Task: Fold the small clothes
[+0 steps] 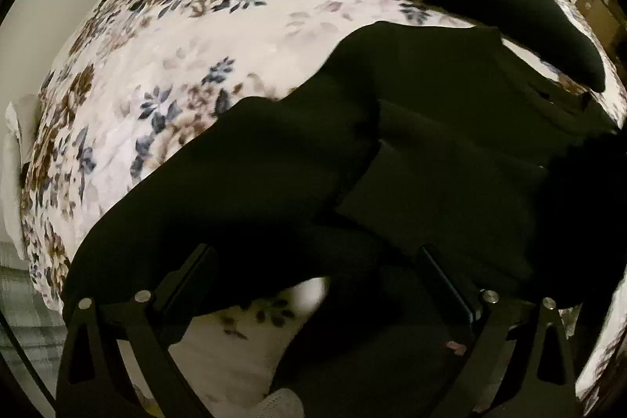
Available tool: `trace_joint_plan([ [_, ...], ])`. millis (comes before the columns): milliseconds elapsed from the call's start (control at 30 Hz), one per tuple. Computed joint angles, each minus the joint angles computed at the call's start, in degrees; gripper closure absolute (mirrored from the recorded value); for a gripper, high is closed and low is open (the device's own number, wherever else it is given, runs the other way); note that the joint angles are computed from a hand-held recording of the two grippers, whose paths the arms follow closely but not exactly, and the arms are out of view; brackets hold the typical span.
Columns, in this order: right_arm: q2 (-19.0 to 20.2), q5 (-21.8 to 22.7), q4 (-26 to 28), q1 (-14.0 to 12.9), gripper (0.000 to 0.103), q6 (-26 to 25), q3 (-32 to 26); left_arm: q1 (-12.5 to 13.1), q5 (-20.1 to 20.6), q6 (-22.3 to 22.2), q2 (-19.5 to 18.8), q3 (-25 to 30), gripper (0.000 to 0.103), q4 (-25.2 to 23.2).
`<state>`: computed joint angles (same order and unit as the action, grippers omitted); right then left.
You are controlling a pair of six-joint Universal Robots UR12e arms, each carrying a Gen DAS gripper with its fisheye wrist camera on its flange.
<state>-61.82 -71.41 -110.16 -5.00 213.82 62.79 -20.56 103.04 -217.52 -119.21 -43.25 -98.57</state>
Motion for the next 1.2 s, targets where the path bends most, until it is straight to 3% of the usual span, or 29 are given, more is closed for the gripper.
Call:
trace_joint_plan([
  [133, 3.88, 13.52, 13.68, -1.55, 0.091, -10.86, -4.37, 0.44, 0.05, -0.12, 0.4, -0.33, 0.0, 0.88],
  [200, 1.51, 14.55, 11.7, -2.85, 0.082, -11.93, -1.64, 0.5, 0.35, 0.19, 0.63, -0.64, 0.0, 1.7],
  [267, -2.44, 11.3, 7.6, -4.4, 0.058, -12.39, 2.33, 0.56, 0.25, 0.27, 0.67, -0.78, 0.0, 1.99],
  [367, -6.62, -0.14, 6.91, -4.87, 0.043, -16.51, 5.23, 0.52, 0.03, 0.06, 0.42, -0.43, 0.0, 1.8],
  [467, -7.32, -10.71, 10.47, -3.57, 0.041, -26.35, 5.94, 0.31, -0.32, 0.06, 0.05, 0.02, 0.0, 1.53],
  [600, -6.75, -13.72, 13.34, -3.1, 0.041, -34.88, 7.28, -0.25, 0.42, 0.97, -0.37, 0.53, 0.0, 1.62],
  [700, -6.46, -18.12, 8.54, -2.56, 0.042, -33.05, 8.54, -0.44, 0.72, 1.19, -0.58, 0.87, 0.0, 1.34],
  [833, -6.72, -26.05, 5.26, -4.69, 0.045, -16.97, 9.09, -0.58, 0.81, 0.63, -0.41, 0.85, 0.0, 1.52],
  [867, -7.06, -26.15, 5.89, -5.85, 0.047, -12.69, 9.11, -0.6, 0.87, 0.56, -0.37, 0.83, 0.0, 1.58],
  [933, -8.03, -22.62, 6.37, -7.84, 0.047, -9.71, 9.66, -0.62, 0.78, 0.54, -0.15, 0.56, 0.0, 1.81],
  [1067, -10.65, -13.18, 4.59, -9.27, 0.047, -13.28, 11.94, -0.62, 0.76, 0.01, -0.1, 0.58, 0.0, 1.39],
  [1200, -11.13, -9.99, 8.85, -8.0, 0.047, -24.49, 12.93, -0.54, 0.81, -0.85, -0.28, 0.87, 0.0, 0.75],
])
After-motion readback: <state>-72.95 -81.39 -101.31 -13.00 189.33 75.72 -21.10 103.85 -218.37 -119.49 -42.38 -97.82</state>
